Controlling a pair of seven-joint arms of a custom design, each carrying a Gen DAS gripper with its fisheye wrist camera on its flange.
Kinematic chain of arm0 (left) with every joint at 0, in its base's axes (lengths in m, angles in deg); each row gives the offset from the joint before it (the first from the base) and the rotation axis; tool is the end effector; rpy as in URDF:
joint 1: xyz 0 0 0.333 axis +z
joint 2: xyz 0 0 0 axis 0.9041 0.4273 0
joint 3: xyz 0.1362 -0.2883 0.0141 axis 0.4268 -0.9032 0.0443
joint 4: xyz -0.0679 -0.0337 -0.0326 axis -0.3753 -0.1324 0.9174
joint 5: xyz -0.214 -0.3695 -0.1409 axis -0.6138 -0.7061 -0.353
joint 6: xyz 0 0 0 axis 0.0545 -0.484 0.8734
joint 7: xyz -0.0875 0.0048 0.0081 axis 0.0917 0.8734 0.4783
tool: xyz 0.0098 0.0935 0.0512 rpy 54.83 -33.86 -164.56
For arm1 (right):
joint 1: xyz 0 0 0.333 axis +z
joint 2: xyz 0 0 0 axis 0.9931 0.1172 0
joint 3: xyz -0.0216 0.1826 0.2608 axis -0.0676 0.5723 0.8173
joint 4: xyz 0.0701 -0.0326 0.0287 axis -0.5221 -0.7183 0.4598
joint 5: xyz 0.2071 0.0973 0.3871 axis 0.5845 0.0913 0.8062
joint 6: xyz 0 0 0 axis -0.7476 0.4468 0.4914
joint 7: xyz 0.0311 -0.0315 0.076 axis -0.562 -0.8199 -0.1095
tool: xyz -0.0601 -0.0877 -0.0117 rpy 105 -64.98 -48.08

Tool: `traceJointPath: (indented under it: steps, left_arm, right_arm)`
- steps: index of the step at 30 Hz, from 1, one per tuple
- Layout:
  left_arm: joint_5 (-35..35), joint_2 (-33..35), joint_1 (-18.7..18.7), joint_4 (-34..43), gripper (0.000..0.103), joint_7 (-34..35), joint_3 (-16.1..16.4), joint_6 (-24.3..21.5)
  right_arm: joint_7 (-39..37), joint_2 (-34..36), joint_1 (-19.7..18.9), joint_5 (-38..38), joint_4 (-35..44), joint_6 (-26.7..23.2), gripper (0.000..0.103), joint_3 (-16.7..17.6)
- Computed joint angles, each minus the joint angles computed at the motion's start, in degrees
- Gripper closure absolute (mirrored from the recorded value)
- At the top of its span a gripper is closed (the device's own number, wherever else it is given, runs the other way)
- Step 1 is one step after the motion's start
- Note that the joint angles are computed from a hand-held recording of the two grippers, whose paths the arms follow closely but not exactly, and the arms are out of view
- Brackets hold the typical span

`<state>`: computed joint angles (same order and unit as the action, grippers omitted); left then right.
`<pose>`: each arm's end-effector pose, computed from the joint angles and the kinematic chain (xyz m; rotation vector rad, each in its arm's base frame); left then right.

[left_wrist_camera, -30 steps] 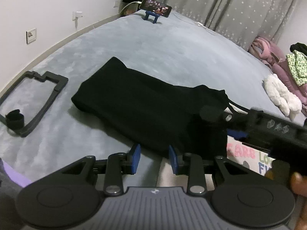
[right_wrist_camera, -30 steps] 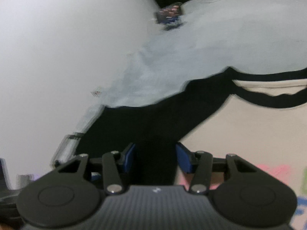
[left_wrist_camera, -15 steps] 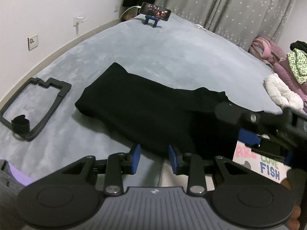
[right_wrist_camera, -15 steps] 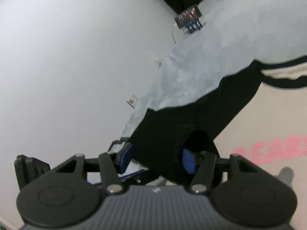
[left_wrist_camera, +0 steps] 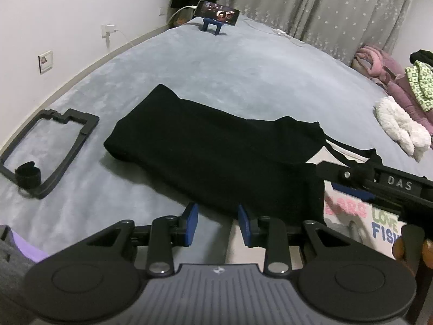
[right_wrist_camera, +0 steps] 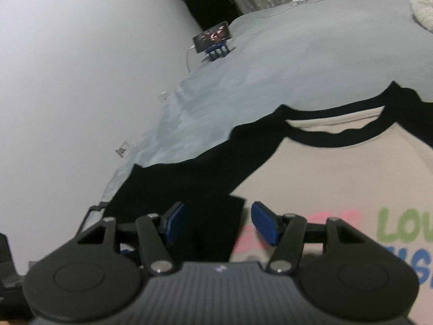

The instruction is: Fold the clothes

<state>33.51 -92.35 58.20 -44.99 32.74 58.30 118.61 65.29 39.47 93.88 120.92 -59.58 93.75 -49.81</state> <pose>0.6150 -0.1668 0.5716 -2.0018 1.7414 -0.9070 0.6670 0.1369 0.5293 -1.5233 1.6109 -0.1094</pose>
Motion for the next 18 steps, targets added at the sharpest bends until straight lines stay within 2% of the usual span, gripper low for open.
traceJointPath:
  steps: [2, 4, 6, 9, 13, 16, 18]
  left_arm:
    - [0.5, 0.1, 0.1, 0.2, 0.072, -0.4, -0.1, -0.1]
    - [0.6, 0.2, 0.0, 0.3, 0.072, -0.3, -0.1, -0.2]
    - [0.5, 0.2, -0.1, 0.2, 0.072, 0.1, -0.1, 0.0]
    - [0.8, 0.1, -0.1, 0.0, 0.071, 0.3, -0.2, 0.2]
    - [0.4, 0.1, -0.1, 0.1, 0.071, 0.3, -0.1, 0.1]
    - [0.9, 0.0, -0.1, 0.0, 0.071, 0.1, -0.2, 0.2]
    - [1.0, 0.0, -0.1, 0.0, 0.071, 0.1, -0.2, 0.3]
  right_arm:
    - [-1.8, 0.9, 0.4, -1.2, 0.7, 1.6, 0.053, 0.3]
    - [-3.4, 1.5, 0.8, -3.0, 1.1, 3.0, 0.075, 0.7]
    - [-1.1, 2.5, 1.6, -9.3, 1.4, 3.5, 0.084, 0.3]
    - [2.9, 4.1, 2.8, -19.9, 1.8, 4.1, 0.084, -0.4]
    - [3.4, 4.0, 2.7, -23.6, 2.2, 4.8, 0.081, -0.1]
    - [-4.9, 3.3, 0.4, -12.7, 1.9, 6.2, 0.073, 2.1]
    - [-5.6, 3.8, 0.1, -11.5, 2.7, 5.2, 0.072, 1.7]
